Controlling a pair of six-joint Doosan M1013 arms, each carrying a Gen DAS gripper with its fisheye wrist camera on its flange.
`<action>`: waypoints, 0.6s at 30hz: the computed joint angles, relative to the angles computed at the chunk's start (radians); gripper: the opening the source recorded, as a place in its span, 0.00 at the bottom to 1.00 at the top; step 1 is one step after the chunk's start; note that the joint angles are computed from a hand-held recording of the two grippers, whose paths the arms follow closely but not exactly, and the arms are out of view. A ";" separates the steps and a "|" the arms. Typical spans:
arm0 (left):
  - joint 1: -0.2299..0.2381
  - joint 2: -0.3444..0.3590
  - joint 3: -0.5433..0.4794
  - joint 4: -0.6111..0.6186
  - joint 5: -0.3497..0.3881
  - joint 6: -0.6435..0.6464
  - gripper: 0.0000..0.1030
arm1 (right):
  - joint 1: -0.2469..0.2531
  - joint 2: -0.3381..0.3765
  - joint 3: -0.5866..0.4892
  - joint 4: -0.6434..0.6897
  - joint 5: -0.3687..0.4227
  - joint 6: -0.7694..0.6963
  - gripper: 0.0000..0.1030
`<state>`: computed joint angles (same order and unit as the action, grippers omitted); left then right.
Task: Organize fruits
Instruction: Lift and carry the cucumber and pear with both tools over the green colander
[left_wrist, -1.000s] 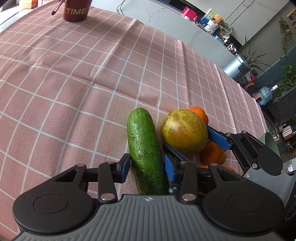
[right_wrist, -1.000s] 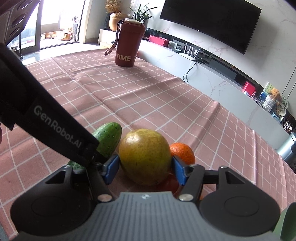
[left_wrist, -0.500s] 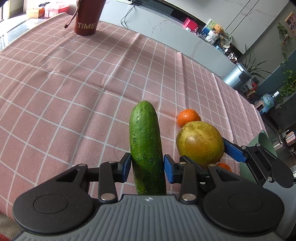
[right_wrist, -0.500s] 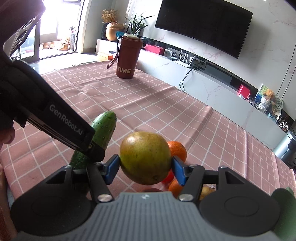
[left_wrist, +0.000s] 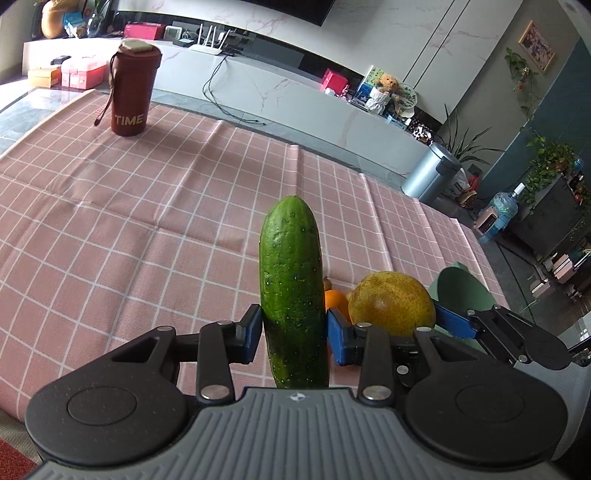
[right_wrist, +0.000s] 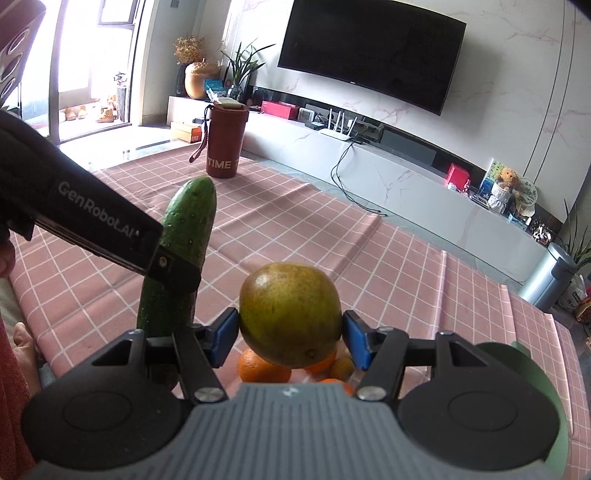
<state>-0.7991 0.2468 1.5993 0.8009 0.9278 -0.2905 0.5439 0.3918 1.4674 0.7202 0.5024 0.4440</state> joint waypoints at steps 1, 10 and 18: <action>-0.003 0.006 -0.015 0.009 -0.002 0.010 0.41 | -0.010 -0.004 -0.006 -0.011 0.017 0.021 0.56; 0.011 0.106 -0.186 -0.031 -0.040 0.167 0.41 | -0.095 -0.014 -0.071 -0.127 0.105 0.129 0.56; 0.049 0.205 -0.308 -0.112 -0.164 0.286 0.41 | -0.157 0.031 -0.153 -0.297 0.207 0.261 0.56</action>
